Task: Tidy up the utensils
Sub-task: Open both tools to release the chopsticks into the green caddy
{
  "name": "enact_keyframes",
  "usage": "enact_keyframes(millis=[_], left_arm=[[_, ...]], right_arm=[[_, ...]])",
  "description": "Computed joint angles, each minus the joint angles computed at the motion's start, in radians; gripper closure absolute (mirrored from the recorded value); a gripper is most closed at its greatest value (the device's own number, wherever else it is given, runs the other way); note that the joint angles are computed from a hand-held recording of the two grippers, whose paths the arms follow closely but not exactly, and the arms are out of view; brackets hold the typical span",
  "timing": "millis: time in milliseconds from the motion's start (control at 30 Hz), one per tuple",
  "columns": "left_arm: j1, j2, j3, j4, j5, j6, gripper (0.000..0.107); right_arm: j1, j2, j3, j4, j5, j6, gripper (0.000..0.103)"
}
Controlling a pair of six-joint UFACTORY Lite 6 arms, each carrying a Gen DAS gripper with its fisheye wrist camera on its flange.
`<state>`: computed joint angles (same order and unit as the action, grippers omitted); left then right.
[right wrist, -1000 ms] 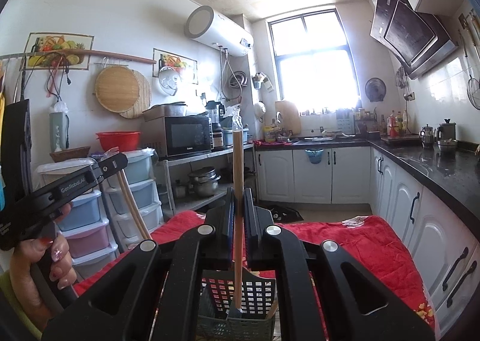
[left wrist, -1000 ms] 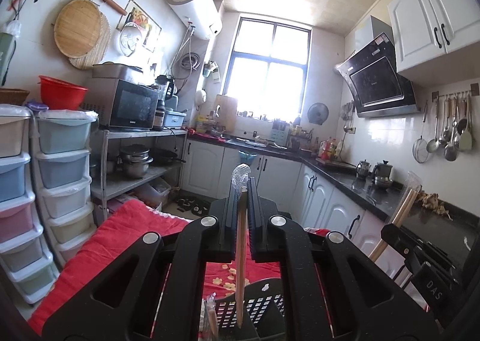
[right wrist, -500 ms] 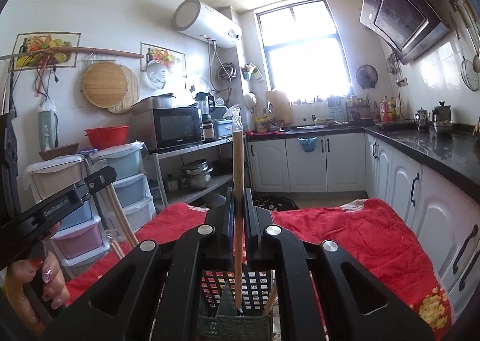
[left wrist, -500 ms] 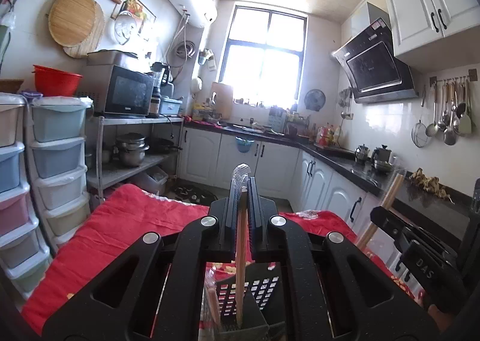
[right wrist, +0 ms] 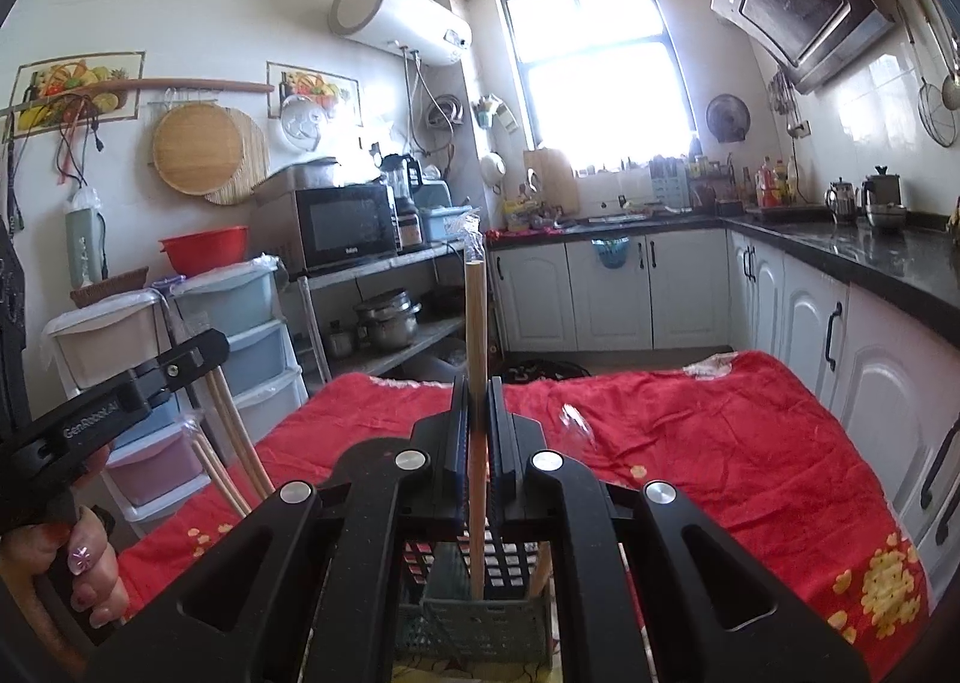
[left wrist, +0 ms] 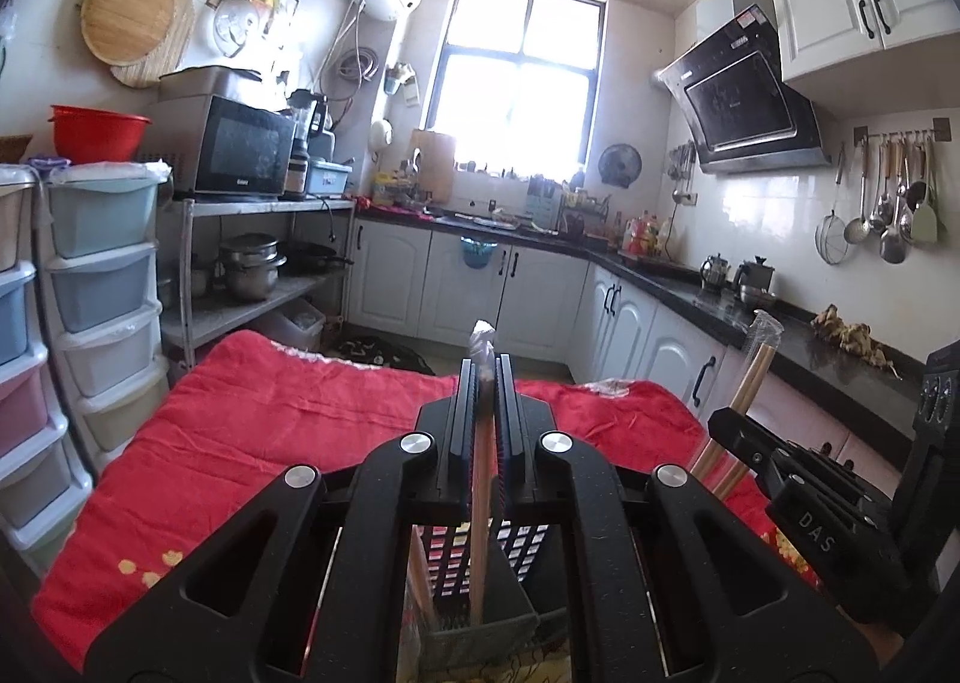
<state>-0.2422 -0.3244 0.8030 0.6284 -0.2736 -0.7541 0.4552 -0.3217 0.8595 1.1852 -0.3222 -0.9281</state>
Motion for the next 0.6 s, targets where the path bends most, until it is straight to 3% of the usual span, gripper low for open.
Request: enact_keyframes(millis=[233, 333, 367, 500, 600], left_arm=[[0.023, -0.011, 0.001, 0.175, 0.004, -0.188, 0.103], [0.036, -0.013, 0.005, 0.253, 0.003, -0.275, 0.091], [0.039, -0.015, 0.005, 0.263, 0.004, -0.287, 0.087], [0.046, -0.026, 0.0, 0.303, 0.011, -0.327, 0.081], [0.057, -0.045, -0.008, 0.359, 0.012, -0.391, 0.069]], right_arm=[[0.006, -0.009, -0.022, 0.073, 0.006, -0.05, 0.096], [-0.009, -0.039, -0.041, 0.097, 0.027, -0.07, 0.087], [-0.011, -0.049, -0.046, 0.108, 0.028, -0.079, 0.079], [-0.015, -0.094, -0.064, 0.163, 0.037, -0.131, 0.076], [-0.014, -0.116, -0.067, 0.233, 0.04, -0.2, 0.071]])
